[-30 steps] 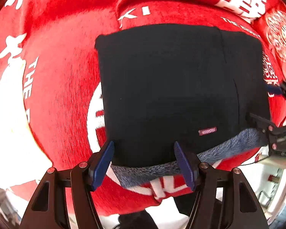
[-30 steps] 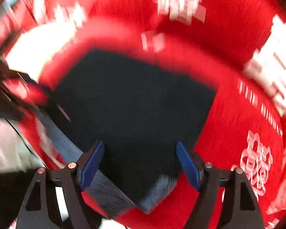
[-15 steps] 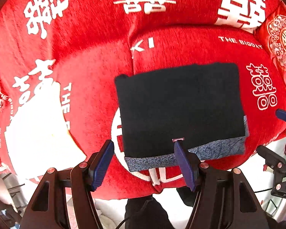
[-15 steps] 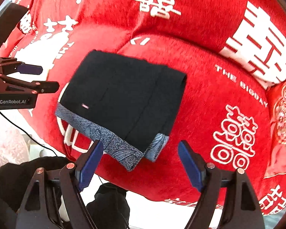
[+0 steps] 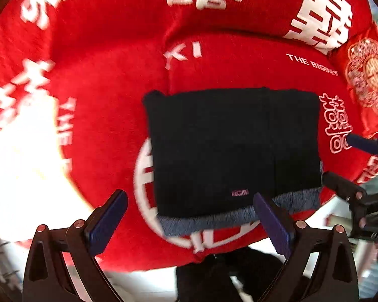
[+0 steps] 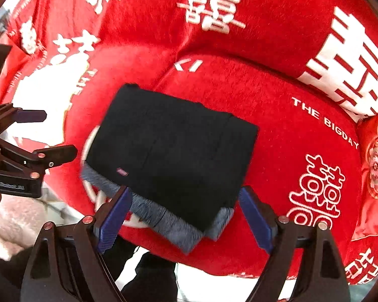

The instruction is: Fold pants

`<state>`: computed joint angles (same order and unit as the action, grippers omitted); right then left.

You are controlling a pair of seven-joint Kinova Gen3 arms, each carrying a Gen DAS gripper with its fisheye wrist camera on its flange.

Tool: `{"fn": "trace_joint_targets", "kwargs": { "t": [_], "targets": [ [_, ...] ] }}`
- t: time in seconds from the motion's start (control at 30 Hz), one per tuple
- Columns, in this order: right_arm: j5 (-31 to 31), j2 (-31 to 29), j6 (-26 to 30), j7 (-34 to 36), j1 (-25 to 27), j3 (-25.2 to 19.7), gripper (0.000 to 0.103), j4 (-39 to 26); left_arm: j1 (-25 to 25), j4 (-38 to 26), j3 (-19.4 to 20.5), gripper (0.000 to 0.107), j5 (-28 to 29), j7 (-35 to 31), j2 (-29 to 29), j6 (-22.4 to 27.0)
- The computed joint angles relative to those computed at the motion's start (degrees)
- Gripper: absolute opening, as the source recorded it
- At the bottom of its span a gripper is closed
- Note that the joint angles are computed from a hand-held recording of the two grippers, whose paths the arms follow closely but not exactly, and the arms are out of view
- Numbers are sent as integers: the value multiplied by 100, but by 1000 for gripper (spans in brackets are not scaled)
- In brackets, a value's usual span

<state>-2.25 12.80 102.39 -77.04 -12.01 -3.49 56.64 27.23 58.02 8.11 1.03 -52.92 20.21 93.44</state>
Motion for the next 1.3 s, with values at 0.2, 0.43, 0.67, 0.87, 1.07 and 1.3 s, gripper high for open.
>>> {"fn": "trace_joint_targets", "kwargs": {
  "t": [0.2, 0.43, 0.67, 0.87, 1.07, 1.3],
  "targets": [
    [-89, 218, 56, -358, 298, 149, 89, 106, -835, 1143, 49, 100, 1030, -818, 13, -1097],
    [-333, 544, 154, -677, 695, 273, 94, 139, -1164, 1564, 115, 100, 1616, -1395, 255, -1485],
    [-984, 798, -231, -484, 1232, 222, 94, 650, -1358, 1770, 165, 103, 2049, -1800, 430, -1871],
    [-1808, 983, -847, -553, 1616, 159, 103, 1143, -1230, 1823, 96, 99, 1881, -1651, 392, -2056],
    [-2120, 1223, -143, -319, 1603, -25, 50, 422, -567, 1048, -2, 39, 1024, -964, 400, -1594],
    [-2433, 1290, 384, -148, 1815, -64, 38, -188, -177, 93, 50, 32, 536, -538, 592, -826]
  ]
}}
